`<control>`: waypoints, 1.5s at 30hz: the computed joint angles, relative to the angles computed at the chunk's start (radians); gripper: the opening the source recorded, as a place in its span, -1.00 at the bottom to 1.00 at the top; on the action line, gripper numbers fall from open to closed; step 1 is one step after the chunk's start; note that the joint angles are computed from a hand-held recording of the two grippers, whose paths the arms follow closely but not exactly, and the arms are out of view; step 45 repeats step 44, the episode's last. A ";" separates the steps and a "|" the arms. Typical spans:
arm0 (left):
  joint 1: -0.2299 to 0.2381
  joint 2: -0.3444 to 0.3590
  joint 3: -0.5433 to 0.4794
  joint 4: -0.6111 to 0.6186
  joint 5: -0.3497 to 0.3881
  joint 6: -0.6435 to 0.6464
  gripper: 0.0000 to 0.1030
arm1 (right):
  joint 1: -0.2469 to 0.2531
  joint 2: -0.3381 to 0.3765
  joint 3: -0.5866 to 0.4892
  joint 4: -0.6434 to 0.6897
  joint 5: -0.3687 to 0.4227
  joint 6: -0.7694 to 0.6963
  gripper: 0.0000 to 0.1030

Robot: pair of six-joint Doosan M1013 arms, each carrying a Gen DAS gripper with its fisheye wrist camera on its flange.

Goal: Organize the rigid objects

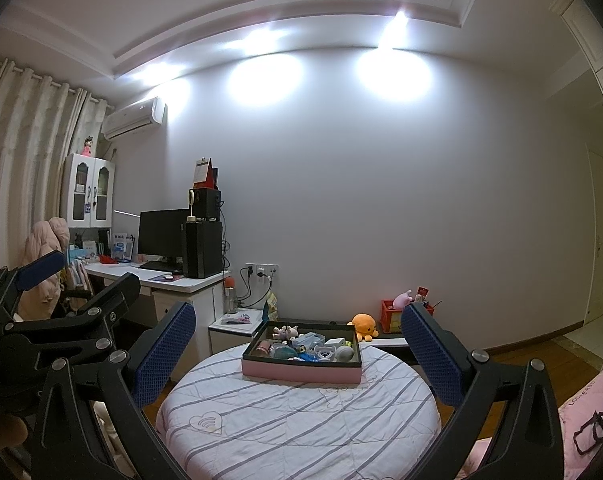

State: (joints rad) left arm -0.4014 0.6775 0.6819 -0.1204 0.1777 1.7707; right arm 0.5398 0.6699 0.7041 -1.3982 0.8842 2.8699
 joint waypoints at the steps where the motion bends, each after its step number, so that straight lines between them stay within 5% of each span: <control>1: -0.002 0.004 -0.007 0.023 0.003 -0.023 1.00 | 0.000 0.000 0.000 0.000 0.000 0.000 1.00; 45: 0.008 -0.006 0.006 -0.002 0.006 0.006 1.00 | 0.005 0.004 -0.005 0.010 0.008 -0.016 1.00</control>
